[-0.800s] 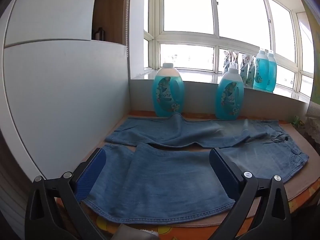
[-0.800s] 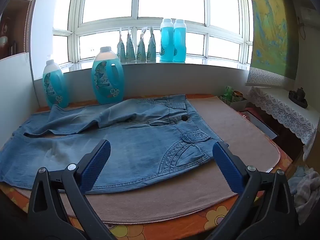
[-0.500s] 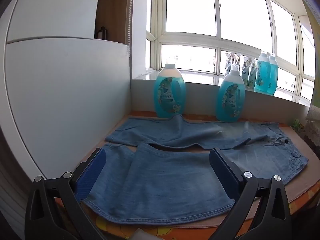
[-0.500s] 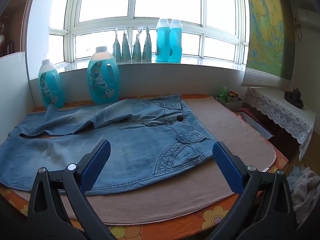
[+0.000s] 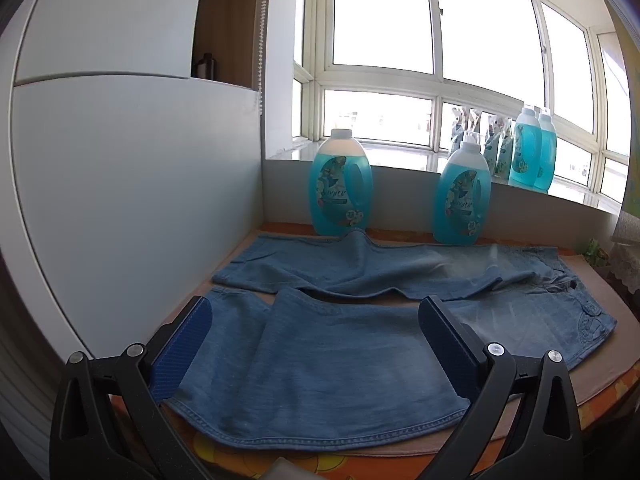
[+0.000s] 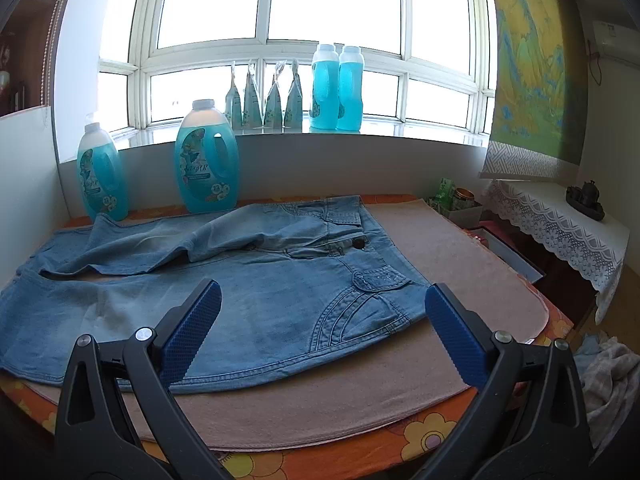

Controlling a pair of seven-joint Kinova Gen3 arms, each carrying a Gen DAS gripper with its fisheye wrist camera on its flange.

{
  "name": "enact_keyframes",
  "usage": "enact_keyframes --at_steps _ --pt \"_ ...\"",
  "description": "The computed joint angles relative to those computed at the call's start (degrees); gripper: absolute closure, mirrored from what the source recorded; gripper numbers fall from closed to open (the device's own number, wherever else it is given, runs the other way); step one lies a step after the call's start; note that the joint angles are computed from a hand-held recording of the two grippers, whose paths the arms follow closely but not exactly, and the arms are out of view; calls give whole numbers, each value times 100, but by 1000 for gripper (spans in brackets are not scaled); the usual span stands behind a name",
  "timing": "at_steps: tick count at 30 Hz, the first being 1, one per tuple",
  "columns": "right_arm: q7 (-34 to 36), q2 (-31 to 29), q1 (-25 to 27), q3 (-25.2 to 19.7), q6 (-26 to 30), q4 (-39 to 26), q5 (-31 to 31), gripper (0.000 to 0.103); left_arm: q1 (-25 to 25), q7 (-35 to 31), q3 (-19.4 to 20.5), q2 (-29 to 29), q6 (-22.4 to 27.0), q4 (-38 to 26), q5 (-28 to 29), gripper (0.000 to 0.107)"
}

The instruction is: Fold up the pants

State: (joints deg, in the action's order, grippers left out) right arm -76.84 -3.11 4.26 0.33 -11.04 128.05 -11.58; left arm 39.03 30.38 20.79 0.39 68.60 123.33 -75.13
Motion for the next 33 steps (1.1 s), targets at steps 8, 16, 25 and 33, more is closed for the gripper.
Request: enact_keyframes --at_steps 8,16,25,33 --pt "-419 -54 -72 110 -5 16 433 0 -50 -40 3 -75 -68 27 -21 5" --pt "-663 -82 -70 127 13 20 681 0 -61 -42 33 -85 -50 21 -15 5" --pt "-617 -79 -48 94 -21 44 621 0 -3 -30 65 -67 38 -12 -4 5" --pt "-743 -91 -98 157 1 50 759 0 25 -67 64 -58 72 -56 31 5"
